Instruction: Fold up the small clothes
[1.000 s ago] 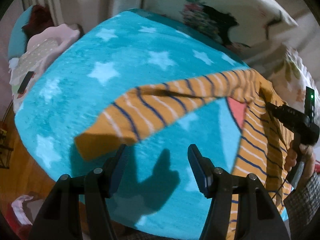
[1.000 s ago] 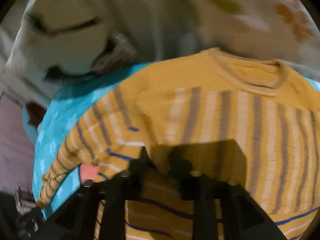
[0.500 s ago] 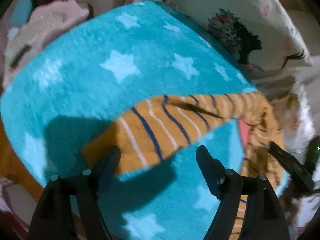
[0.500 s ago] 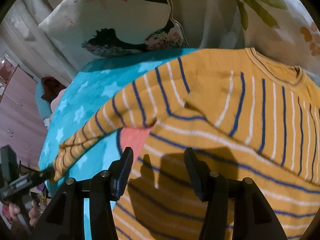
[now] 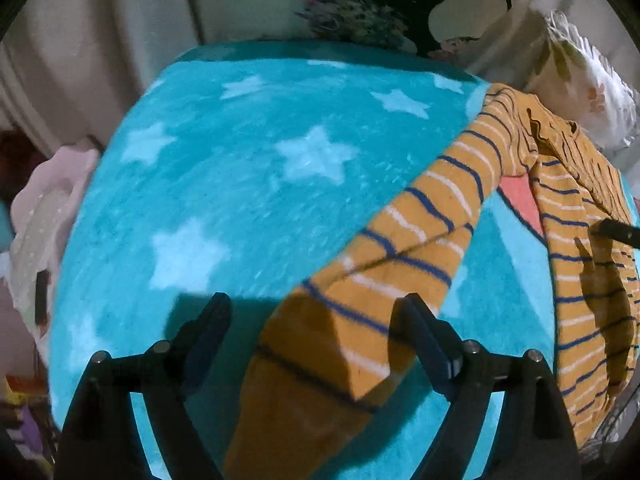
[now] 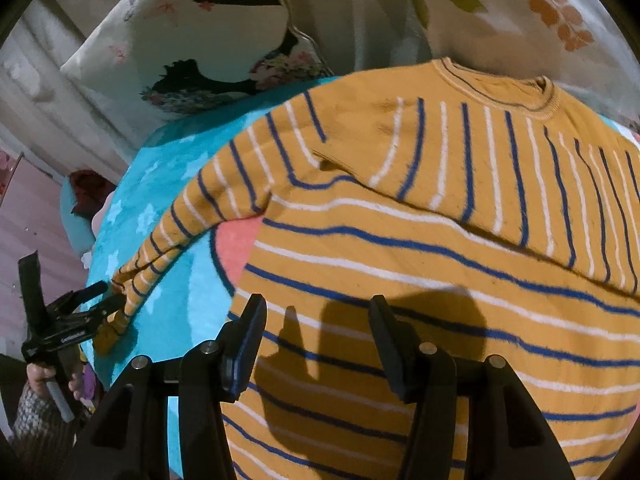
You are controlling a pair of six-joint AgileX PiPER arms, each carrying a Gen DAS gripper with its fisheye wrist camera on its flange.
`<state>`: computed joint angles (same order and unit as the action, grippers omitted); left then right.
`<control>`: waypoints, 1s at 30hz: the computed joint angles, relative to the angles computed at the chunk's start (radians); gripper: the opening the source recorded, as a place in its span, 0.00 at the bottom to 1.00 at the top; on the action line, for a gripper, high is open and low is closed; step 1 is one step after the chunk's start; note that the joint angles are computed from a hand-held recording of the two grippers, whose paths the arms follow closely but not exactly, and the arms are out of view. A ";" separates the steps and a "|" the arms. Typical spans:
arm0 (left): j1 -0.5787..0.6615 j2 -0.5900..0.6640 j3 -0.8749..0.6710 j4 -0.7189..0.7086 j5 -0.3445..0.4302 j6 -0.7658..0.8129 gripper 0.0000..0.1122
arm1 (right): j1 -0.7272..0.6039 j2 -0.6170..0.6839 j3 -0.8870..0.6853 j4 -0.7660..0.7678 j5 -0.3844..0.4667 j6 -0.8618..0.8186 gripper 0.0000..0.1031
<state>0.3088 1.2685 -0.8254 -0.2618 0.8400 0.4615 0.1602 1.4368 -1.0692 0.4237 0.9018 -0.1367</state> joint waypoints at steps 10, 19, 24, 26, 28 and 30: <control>-0.048 -0.019 -0.318 0.100 0.064 -0.169 0.04 | -0.043 -0.011 0.028 -0.034 -0.010 0.074 0.56; -0.118 -0.090 -0.217 0.268 0.047 -0.320 0.11 | -0.056 -0.027 0.048 -0.032 -0.002 0.093 0.56; 0.171 -0.018 -0.076 0.103 0.080 -0.252 0.12 | -0.070 -0.033 0.065 -0.032 0.009 0.090 0.56; 0.314 0.013 -0.078 -0.060 0.135 -0.140 0.24 | -0.068 -0.033 0.069 -0.034 0.010 0.096 0.56; 0.449 0.033 -0.070 -0.225 0.188 -0.027 0.48 | -0.060 -0.034 0.073 -0.043 0.006 0.106 0.56; 0.525 0.062 -0.072 -0.376 0.244 0.043 0.61 | -0.040 -0.027 0.064 -0.064 0.000 0.135 0.57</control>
<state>0.8338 1.3305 -0.8970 -0.6382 1.0835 0.5045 0.1203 1.4100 -1.0048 0.3600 0.9022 -0.0019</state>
